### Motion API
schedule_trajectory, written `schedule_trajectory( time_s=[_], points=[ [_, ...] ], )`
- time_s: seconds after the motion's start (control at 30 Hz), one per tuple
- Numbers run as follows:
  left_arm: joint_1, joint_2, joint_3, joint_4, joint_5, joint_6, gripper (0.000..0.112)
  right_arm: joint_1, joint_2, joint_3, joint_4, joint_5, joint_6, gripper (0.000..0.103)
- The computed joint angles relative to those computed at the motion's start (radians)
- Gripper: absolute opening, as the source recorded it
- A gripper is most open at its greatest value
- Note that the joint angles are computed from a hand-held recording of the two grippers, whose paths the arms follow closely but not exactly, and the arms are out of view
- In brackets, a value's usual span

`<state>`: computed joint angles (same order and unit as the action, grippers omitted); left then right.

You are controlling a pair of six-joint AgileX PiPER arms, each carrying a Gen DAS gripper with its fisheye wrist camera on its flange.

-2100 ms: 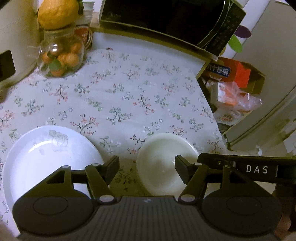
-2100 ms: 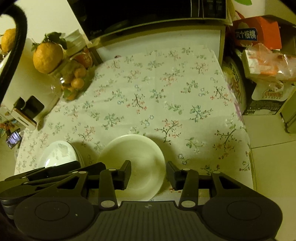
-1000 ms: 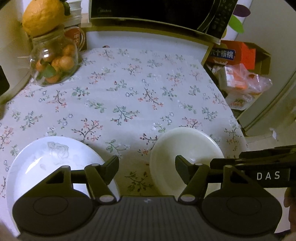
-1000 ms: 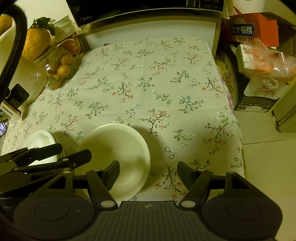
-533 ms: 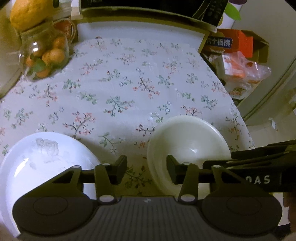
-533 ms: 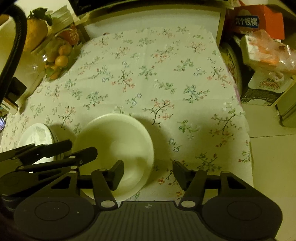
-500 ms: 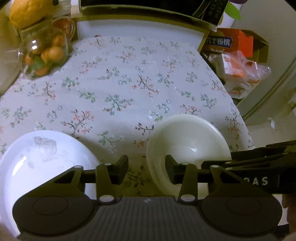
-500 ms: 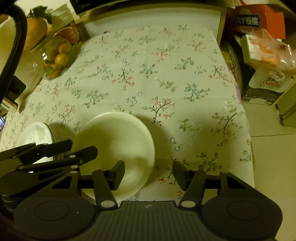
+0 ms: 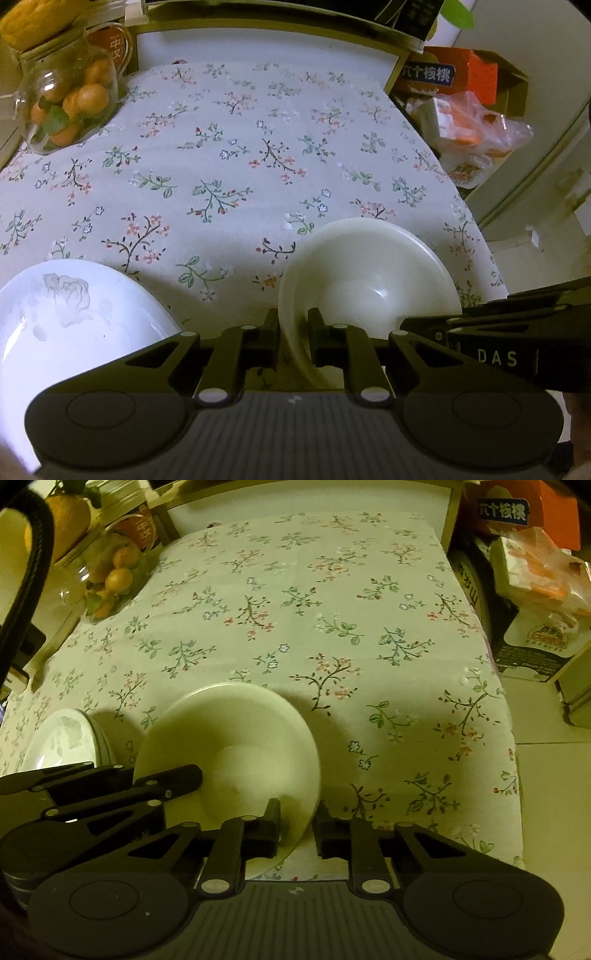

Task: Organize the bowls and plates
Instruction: 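Lift the bowls and lower them onto the rose-print plate stack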

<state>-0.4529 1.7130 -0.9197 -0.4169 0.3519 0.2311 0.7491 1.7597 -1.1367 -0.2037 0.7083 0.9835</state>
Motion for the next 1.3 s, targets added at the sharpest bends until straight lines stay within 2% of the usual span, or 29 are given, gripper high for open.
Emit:
schedule_trajectory(
  time_s=[0.47, 0.73, 1.0, 1.2, 1.3],
  points=[
    [0.009, -0.035, 0.009, -0.106, -0.017, 0.116, 0.011, -0.011, -0.043, 0.033, -0.039, -0.020, 0.062, 0.012],
    [0.063, -0.040, -0.027, -0.224, 0.047, 0.221, 0.011, -0.018, -0.076, 0.039, -0.048, -0.046, 0.083, 0.012],
    [0.060, -0.032, -0.050, -0.203, 0.077, 0.182, 0.011, -0.033, -0.086, 0.046, -0.041, -0.055, 0.085, 0.013],
    [0.007, -0.046, -0.040, -0.034, 0.057, 0.024, 0.011, -0.028, -0.081, 0.048, -0.053, -0.044, 0.102, 0.013],
    [0.004, -0.052, -0.043, 0.003, 0.062, -0.010, 0.011, -0.026, -0.079, 0.046, -0.059, -0.041, 0.105, 0.013]
  ],
)
